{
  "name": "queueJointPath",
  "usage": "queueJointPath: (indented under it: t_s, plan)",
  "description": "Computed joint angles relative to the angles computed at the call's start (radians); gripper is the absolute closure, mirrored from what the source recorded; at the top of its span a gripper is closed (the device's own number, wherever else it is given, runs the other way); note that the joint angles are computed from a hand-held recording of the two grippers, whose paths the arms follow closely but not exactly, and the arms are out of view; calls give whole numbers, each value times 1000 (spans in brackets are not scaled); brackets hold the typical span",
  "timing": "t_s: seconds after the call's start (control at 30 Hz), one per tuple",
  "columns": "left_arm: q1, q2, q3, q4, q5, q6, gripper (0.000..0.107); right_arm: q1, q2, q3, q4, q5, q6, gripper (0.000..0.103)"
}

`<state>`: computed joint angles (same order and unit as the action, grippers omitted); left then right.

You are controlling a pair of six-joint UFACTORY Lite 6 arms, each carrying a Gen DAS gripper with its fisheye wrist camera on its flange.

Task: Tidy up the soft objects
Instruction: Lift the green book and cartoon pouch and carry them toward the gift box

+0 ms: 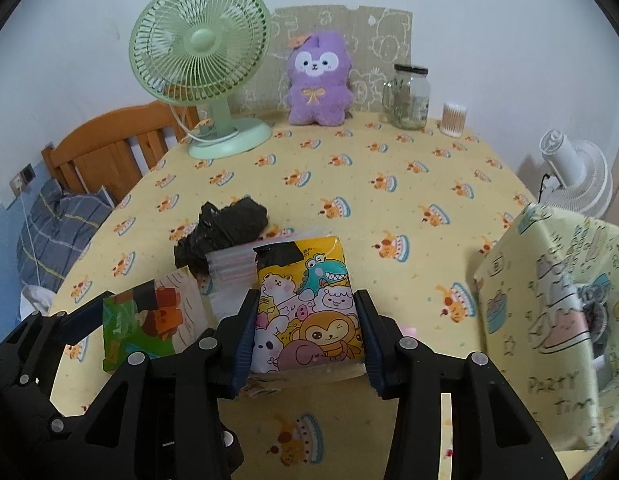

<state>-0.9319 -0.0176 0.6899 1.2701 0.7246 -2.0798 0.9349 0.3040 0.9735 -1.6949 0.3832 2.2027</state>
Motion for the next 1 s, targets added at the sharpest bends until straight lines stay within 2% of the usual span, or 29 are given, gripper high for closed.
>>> queueJointPath:
  t_s: [0.63,1.0]
  plan:
    - [-156,-73,114,-79,207,110,21,39,-243,-88,143,71,-167,54]
    - [-203,-80,175,-80,289,148,21,49,-346,-111,183,96,-233,54]
